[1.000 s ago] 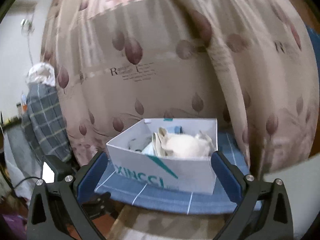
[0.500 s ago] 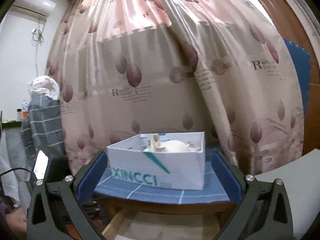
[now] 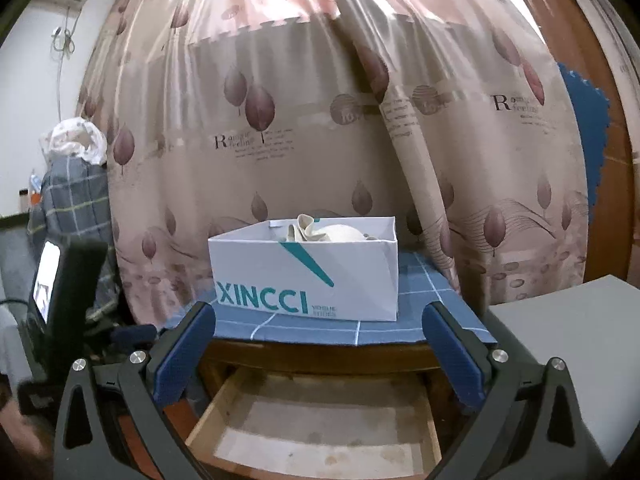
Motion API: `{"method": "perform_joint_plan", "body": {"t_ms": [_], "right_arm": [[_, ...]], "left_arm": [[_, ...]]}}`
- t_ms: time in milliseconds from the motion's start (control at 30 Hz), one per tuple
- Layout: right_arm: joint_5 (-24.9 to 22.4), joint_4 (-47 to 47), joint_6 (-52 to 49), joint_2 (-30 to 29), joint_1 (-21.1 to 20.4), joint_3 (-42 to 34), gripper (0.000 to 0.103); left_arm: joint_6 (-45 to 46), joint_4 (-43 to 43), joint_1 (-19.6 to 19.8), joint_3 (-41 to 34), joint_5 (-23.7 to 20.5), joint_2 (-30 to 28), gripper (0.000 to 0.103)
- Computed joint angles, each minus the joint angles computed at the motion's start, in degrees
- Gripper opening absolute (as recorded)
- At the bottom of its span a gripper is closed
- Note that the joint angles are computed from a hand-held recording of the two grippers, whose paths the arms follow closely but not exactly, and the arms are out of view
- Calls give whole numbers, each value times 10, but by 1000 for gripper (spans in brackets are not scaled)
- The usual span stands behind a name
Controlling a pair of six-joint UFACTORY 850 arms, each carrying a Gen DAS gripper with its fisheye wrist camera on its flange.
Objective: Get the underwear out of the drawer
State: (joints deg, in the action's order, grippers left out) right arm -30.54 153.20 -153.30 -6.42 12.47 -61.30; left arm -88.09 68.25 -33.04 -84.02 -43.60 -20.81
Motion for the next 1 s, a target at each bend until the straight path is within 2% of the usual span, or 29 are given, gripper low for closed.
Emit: {"method": "perform_joint_plan", "body": {"t_ms": [33, 367, 1000], "right_arm": [[-5, 1, -4, 1, 0, 2, 103], [-1, 5, -13, 4, 1, 5, 103], [-5, -6, -2, 4, 0, 9, 103]], "left_arm": [[-4, 0, -2, -3, -16, -2, 64], [-30, 27, -7, 4, -60, 5, 64], [-27, 39, -11, 14, -33, 18, 64]]}}
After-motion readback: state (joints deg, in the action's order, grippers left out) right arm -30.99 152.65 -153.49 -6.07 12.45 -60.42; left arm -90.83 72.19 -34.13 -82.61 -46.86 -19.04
